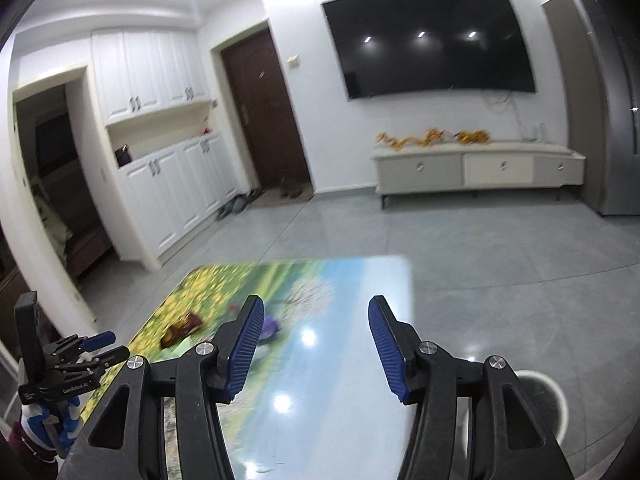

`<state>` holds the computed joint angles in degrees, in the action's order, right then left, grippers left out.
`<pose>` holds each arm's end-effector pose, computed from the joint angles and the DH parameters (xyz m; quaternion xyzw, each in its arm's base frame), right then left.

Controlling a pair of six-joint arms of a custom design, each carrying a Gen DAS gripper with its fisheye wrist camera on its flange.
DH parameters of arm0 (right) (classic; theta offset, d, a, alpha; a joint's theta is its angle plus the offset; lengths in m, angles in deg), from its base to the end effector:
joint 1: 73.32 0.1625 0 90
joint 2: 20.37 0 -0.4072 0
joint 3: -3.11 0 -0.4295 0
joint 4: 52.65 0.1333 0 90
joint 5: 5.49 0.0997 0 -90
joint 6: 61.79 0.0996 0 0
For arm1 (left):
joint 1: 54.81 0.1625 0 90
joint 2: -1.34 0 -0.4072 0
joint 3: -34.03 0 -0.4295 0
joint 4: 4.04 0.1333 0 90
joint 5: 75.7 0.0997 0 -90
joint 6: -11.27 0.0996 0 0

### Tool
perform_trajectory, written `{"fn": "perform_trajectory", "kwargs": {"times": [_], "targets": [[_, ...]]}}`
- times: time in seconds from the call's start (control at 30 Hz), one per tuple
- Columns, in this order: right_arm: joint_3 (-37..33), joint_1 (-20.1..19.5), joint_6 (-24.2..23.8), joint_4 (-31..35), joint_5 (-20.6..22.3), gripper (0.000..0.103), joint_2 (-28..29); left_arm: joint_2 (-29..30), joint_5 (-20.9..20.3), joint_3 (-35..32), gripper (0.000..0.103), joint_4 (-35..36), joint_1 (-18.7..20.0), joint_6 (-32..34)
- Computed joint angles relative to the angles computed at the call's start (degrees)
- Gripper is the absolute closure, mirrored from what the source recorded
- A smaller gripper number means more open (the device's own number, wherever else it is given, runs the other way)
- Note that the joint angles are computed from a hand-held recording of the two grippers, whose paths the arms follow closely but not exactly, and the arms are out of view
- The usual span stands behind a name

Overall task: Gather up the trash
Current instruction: 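Return both open tools to the table, then grasp the white plastic bag with the left tool while the right tool grasps the clear plastic bag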

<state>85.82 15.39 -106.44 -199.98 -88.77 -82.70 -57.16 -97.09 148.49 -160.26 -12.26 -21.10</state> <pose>0.1285 -0.7339 0.3544 0.3670 -0.8730 0.3130 0.0723 -0.2580 -0.5437 0.1358 0.0580 0.8222 -0.4168 0.3832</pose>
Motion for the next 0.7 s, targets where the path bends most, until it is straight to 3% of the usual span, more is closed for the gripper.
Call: {"fn": "perform_trajectory", "kwargs": {"times": [0.17, 0.4, 0.7], "targets": [[-1.6, 2.2, 1.1, 5.1, -3.8, 0.051, 5.2, -0.1, -3.8, 2.4, 0.047, -0.7, 2.4, -1.1], [-3.2, 3.6, 3.0, 8.5, -10.0, 0.051, 11.8, 1.0, -8.6, 3.0, 0.048, -7.9, 5.7, 5.6], [-5.1, 4.3, 3.8, 8.5, -14.4, 0.051, 17.0, 1.7, -12.0, 3.3, 0.048, -11.5, 7.0, 9.8]]}}
